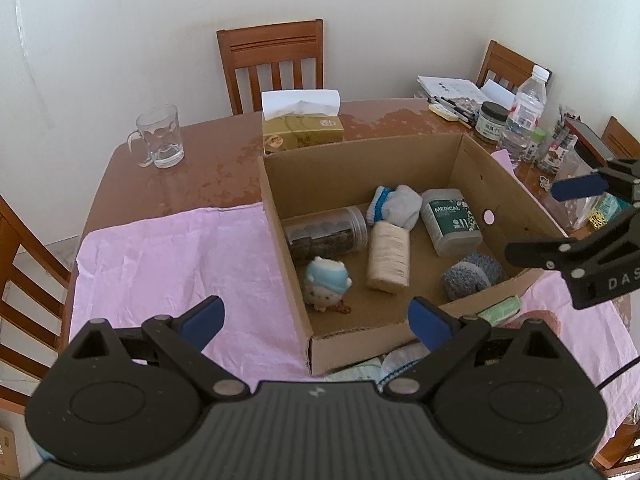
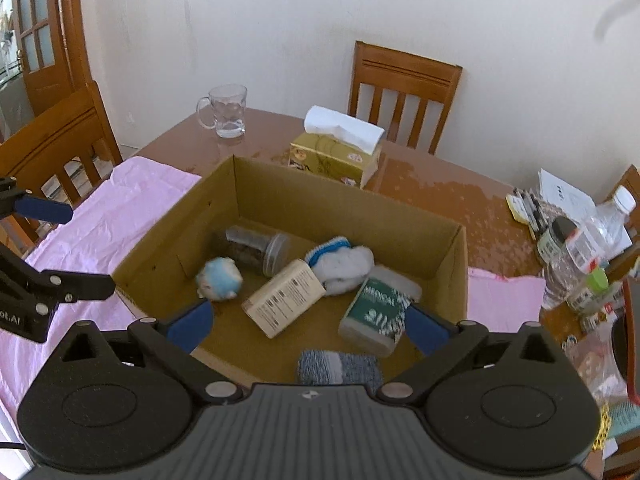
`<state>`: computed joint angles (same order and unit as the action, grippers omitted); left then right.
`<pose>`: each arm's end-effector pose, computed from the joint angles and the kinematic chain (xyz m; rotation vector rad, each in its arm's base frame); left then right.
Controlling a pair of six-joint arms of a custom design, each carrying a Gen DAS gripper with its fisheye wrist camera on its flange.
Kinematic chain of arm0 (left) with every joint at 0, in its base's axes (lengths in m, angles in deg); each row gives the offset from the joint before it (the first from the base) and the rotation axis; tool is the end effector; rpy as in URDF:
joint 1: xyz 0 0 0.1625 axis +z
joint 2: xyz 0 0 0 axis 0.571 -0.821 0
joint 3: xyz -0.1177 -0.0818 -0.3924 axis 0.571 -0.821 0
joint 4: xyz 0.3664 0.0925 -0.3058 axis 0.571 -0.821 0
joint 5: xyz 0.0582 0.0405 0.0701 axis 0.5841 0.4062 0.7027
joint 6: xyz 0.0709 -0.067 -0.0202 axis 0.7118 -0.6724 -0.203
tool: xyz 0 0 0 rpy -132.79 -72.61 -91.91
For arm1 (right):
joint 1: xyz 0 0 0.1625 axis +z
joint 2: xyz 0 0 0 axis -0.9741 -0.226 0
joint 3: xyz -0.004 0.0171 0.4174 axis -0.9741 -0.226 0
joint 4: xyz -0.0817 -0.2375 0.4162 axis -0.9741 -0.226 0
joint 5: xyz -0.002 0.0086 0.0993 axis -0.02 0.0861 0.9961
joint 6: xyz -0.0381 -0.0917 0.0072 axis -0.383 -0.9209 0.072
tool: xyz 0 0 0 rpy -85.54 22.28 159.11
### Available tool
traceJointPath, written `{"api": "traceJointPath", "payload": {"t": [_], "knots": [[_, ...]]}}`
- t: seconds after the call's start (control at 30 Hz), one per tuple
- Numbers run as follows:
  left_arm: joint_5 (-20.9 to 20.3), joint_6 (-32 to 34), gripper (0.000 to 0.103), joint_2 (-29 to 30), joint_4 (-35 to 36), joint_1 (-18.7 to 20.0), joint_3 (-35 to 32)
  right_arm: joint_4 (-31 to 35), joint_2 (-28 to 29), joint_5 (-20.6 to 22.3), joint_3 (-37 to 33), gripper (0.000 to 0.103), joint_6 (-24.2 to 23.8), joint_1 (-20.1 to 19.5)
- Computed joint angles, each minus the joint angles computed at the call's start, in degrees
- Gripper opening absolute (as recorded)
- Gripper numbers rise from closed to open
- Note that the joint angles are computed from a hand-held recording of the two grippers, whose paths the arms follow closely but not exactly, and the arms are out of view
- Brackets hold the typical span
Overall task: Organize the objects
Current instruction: 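Carry the toy and KASI box into the box and open both tools, then move both tools back toward the remaining items beside the box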
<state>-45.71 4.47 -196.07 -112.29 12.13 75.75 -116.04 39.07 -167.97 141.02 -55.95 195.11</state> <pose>-0.0450 -0.3707 0.3147 0.1905 2.1950 -0.8800 0.3727 -0.4977 0.0092 1.3445 -2.3126 0.4506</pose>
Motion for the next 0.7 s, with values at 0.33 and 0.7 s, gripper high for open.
{"api": "traceJointPath", "payload": {"t": [0.33,0.7], "knots": [[1.8,-4.6,0.098,-3.4,6.2,-2.2,2.9,-3.0,-2.9,-3.0,5.2,0.103,3.8,-0.7],[1.5,-9.0,0.098,-9.3,14.6,-4.4,5.9,-7.1,-3.9,-7.4,12.0,0.103,10.0,-1.7]]}}
